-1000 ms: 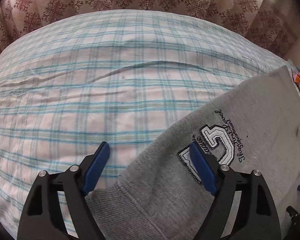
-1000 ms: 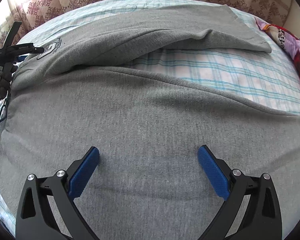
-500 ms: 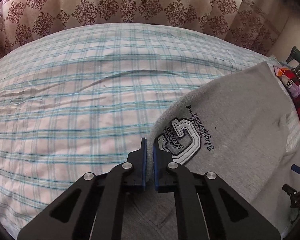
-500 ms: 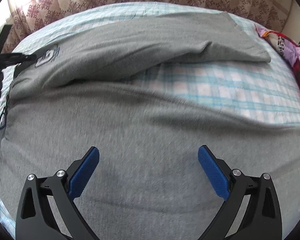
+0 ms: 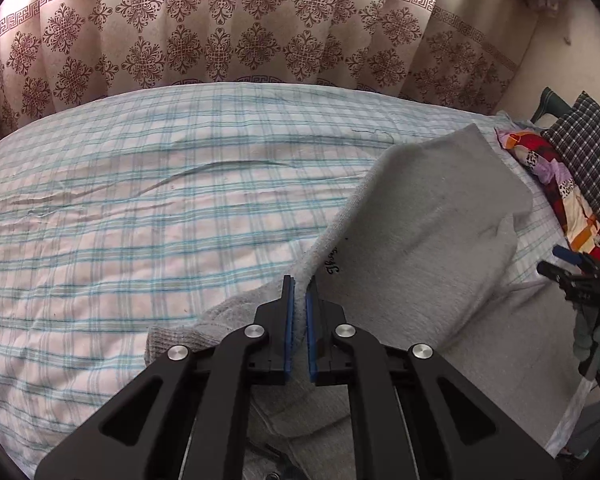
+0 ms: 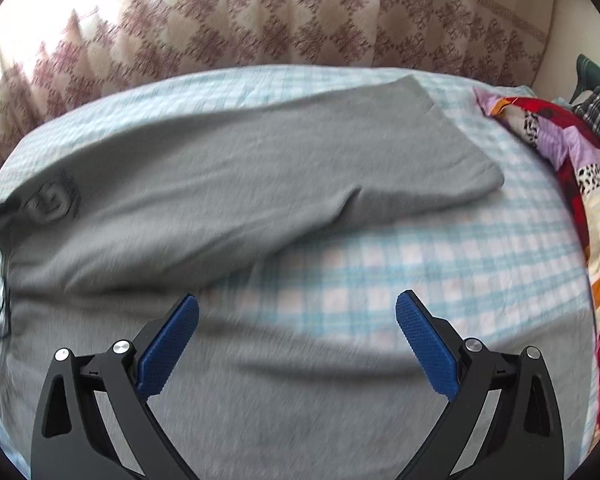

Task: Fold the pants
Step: 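Lift the waistband with the left tool while the right tool grasps the leg cuff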

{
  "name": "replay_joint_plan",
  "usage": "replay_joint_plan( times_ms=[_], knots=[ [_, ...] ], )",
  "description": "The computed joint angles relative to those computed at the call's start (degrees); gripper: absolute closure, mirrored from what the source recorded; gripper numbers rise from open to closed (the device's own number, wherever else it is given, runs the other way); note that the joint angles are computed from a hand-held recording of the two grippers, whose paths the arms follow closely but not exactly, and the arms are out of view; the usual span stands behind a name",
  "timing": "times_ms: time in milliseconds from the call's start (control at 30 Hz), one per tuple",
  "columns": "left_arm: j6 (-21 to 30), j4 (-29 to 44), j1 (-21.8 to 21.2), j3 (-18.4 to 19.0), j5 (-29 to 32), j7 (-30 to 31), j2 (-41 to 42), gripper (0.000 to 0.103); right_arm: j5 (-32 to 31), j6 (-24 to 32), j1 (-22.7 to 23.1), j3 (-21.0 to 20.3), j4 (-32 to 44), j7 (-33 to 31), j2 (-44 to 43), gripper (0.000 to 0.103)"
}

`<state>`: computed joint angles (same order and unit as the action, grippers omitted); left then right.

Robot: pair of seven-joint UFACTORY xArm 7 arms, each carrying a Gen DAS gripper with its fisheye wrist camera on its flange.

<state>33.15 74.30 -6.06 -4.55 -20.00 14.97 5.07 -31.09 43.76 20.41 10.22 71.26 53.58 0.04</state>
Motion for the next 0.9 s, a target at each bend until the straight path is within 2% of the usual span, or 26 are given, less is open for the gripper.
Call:
replay_joint_plan(
  times_ms=[200,433,600,767,900],
  knots=[
    [-0.1,-8.5,-1.9,-0.5,-3.9,2.9,-7.5,0.098,2.2,-0.9,-2.8,-3.7,8.5,0.8,6.5,0.005],
    [-0.2,-16.6,-5.0,0.5,-5.5,3.1,-13.8,0.098,3.0,2.7,-3.7,-8.5,23.9,-1.8,17.4,0.005],
    [0.3,-19.7,-6.9,1.3,-6.0,4.1,-16.7,0.098,10.1,3.0,-6.3,-10.7,34.2,-3.4,24.4,0.005],
    [1.5,-20.7,-7.8,2.2,-7.2,4.4,-18.2,0.098,19.1,1.9,-9.8,-10.8,42.1,-4.5,31.1,0.005],
    [1.9,-21.2,-8.1,2.4,-7.3,4.3,-19.3,0.098,22.2,4.5,-10.3,-11.4,49.7,-5.6,36.8,0.009]
  ],
)
